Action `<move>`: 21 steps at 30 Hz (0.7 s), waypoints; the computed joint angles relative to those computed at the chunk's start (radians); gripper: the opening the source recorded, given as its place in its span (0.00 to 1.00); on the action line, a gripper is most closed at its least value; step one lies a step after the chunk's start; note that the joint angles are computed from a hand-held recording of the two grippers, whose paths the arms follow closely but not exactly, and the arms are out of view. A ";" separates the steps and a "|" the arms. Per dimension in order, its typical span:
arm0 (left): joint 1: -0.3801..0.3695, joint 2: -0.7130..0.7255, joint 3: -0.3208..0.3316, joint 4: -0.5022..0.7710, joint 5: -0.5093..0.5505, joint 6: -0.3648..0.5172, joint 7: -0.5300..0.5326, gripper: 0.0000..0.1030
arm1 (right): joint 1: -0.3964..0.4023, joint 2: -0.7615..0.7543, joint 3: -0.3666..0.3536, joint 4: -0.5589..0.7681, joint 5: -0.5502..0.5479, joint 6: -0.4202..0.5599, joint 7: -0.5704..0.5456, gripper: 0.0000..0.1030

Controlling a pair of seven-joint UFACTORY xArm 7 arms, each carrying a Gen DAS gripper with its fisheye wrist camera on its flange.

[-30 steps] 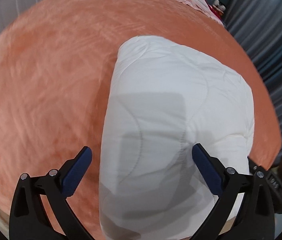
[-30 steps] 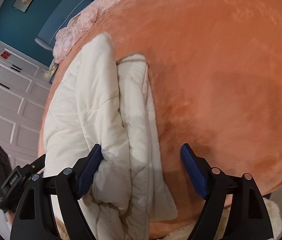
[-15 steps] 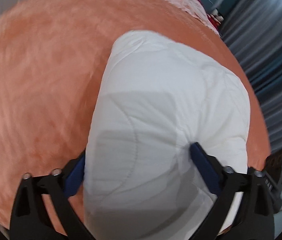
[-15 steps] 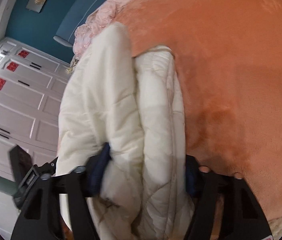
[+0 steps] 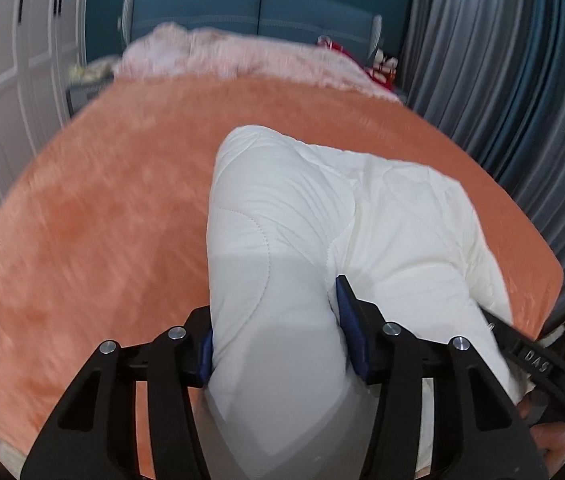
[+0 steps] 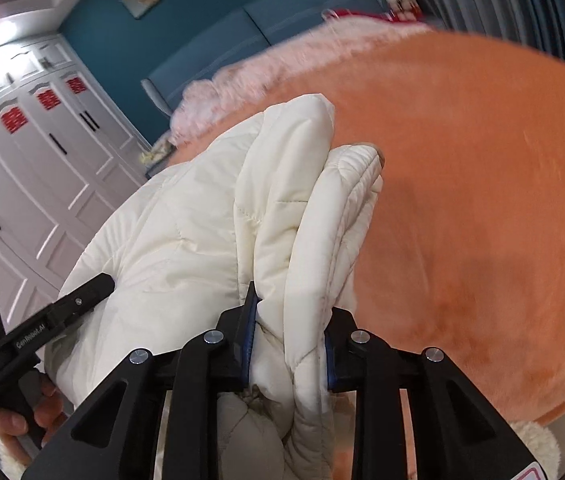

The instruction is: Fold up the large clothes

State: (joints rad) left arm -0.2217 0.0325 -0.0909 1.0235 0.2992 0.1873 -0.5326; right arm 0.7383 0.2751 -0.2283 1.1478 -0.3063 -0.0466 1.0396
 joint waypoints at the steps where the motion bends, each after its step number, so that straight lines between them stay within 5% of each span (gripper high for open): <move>1: 0.007 -0.022 0.007 -0.007 0.000 -0.011 0.004 0.47 | 0.021 0.002 -0.019 0.024 -0.010 0.008 0.005 0.25; 6: 0.046 -0.074 0.023 -0.019 -0.145 -0.058 0.173 0.47 | 0.096 0.043 -0.081 0.182 -0.114 0.075 0.062 0.25; 14: 0.096 -0.069 0.049 -0.005 -0.264 -0.131 0.347 0.48 | -0.016 0.164 0.073 0.448 -0.187 0.198 0.024 0.25; 21: 0.171 0.073 0.010 0.081 -0.537 -0.146 0.653 0.48 | -0.096 0.389 0.199 0.733 -0.064 0.329 -0.146 0.25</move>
